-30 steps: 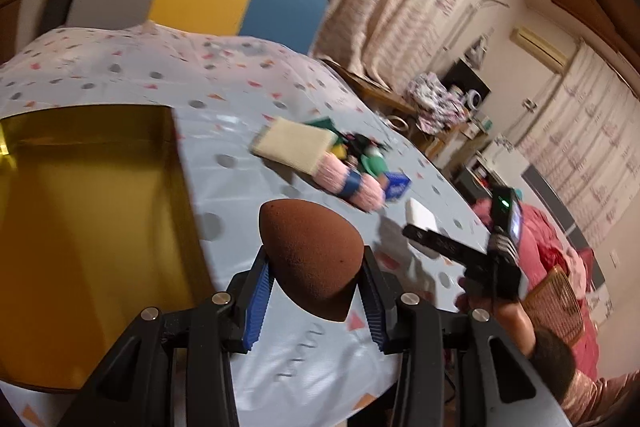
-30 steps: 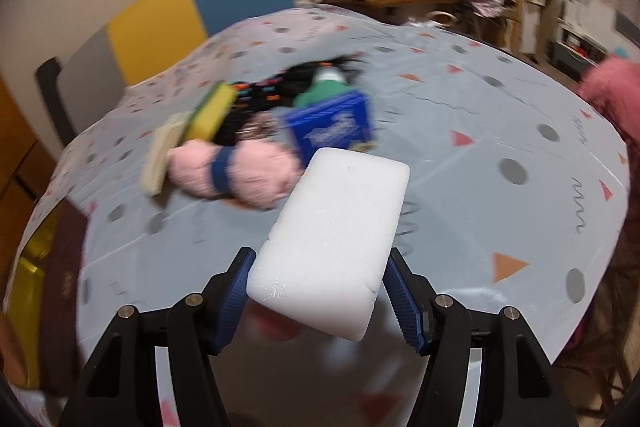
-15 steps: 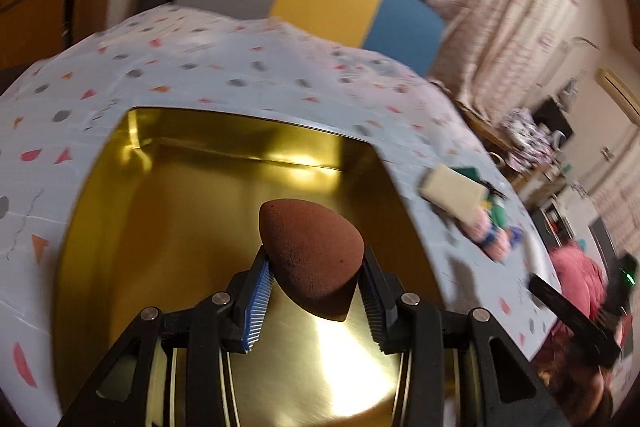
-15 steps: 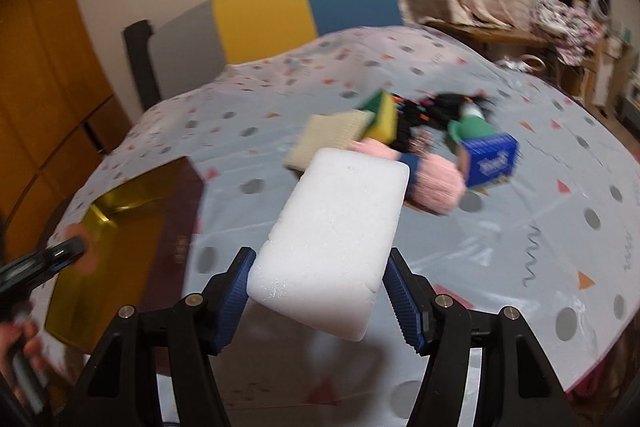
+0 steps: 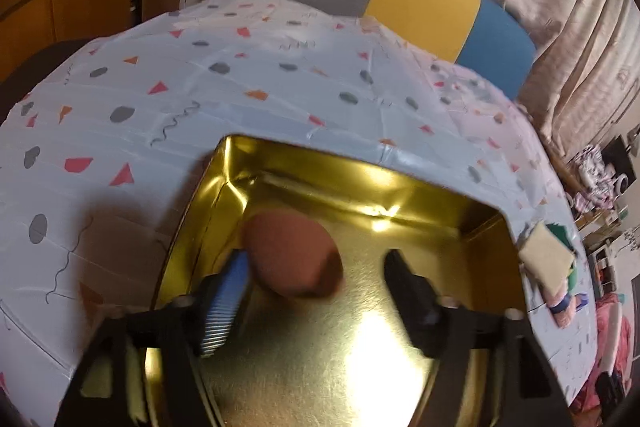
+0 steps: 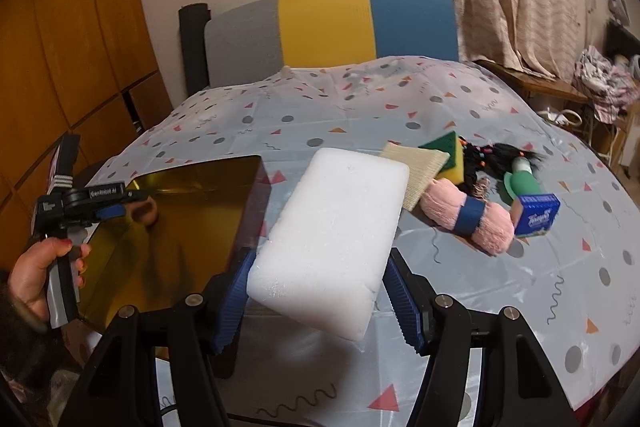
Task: Organize rigid objects
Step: 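Carry the sponge and foam block over the gold tray and release both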
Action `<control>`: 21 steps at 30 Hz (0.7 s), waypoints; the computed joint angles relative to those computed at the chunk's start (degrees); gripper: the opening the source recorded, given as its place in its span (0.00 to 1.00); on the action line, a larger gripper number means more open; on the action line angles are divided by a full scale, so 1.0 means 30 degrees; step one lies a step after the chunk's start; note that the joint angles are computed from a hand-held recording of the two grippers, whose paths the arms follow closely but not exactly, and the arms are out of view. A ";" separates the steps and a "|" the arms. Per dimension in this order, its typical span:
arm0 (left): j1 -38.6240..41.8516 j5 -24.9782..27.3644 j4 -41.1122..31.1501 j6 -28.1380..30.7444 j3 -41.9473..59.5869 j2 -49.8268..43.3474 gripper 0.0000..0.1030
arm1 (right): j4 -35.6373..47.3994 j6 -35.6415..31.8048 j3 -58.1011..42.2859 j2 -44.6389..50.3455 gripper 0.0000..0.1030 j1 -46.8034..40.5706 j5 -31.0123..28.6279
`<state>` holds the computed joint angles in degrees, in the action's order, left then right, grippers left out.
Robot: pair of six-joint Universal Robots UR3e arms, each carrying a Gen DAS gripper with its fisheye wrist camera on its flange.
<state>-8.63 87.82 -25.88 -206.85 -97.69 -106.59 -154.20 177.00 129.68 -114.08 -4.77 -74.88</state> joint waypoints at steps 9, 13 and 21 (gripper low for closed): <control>-0.0011 0.0066 0.3612 0.0086 -0.4682 0.4432 0.74 | -0.0470 0.0215 -0.1852 0.2650 0.64 0.2677 -0.0499; 0.0209 -0.0734 0.4409 -0.0704 -0.7412 0.6542 0.74 | -0.0079 0.0183 -0.3744 0.4695 0.64 0.4153 -0.0500; -0.0626 -0.0108 0.3732 -0.1450 -1.0255 0.8975 0.74 | 0.3416 -0.0237 -1.1262 1.0916 0.64 0.7686 -0.0812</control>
<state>-10.51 87.49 -14.69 -211.21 -128.46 -79.67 -143.95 176.29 95.90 -81.33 18.29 -77.31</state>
